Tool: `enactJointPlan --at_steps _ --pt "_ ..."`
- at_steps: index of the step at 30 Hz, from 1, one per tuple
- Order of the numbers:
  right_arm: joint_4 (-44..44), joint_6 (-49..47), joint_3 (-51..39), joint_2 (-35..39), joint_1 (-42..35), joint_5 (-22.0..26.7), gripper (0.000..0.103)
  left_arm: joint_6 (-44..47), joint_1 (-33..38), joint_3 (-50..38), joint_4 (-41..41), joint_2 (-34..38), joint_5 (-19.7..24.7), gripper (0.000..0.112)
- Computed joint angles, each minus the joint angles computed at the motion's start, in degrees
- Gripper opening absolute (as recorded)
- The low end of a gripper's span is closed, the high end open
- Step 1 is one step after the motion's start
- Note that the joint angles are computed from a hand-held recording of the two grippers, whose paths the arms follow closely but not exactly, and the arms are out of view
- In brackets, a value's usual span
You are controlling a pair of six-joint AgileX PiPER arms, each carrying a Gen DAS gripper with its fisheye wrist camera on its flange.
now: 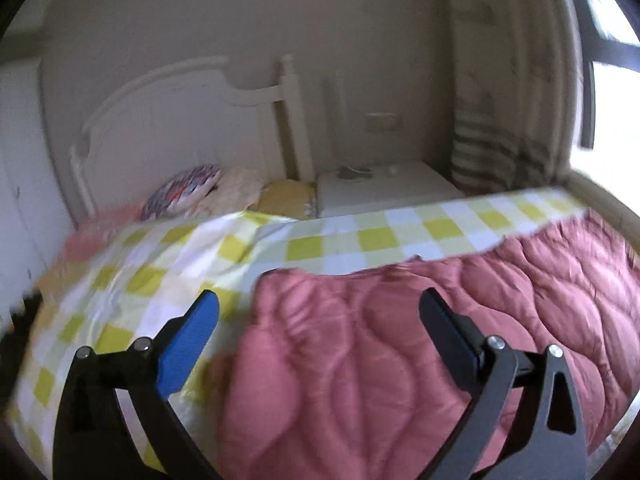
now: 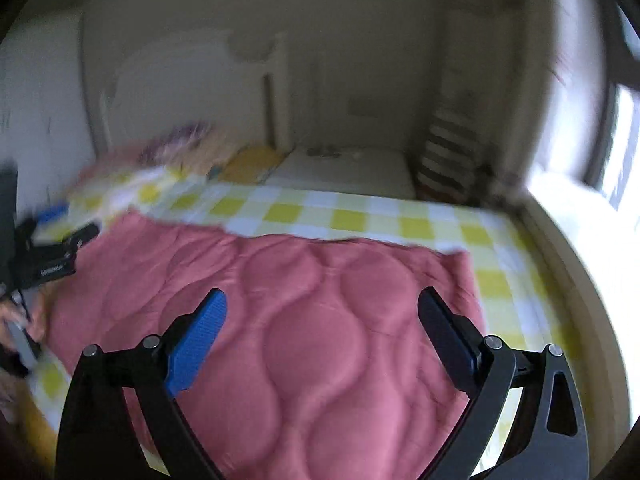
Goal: Fold large clothes
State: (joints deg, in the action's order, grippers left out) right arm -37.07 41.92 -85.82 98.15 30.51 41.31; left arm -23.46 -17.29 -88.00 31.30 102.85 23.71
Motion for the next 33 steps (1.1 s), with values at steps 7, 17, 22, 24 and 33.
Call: enactJointPlan --at_steps 7,17,22,24,33 --pt "12.32 -13.11 -22.38 16.79 -3.85 7.70 0.093 7.96 -3.57 -18.53 -1.40 11.95 13.12 0.099" --pt "24.93 -19.10 -26.73 27.55 -10.70 6.90 0.099 21.56 2.42 -49.67 -23.19 35.02 32.30 0.101" --pt "24.09 -17.99 -24.84 26.77 -10.52 5.03 0.099 22.04 2.90 -49.68 -24.62 35.46 32.32 0.101" --pt "24.29 -18.02 -23.21 25.97 -10.73 4.05 0.099 22.23 2.98 -49.94 -24.73 35.58 32.44 0.101" --pt "23.61 -17.64 -26.73 26.47 -10.60 8.89 0.099 23.33 3.94 -53.52 -27.69 37.27 34.99 0.101"
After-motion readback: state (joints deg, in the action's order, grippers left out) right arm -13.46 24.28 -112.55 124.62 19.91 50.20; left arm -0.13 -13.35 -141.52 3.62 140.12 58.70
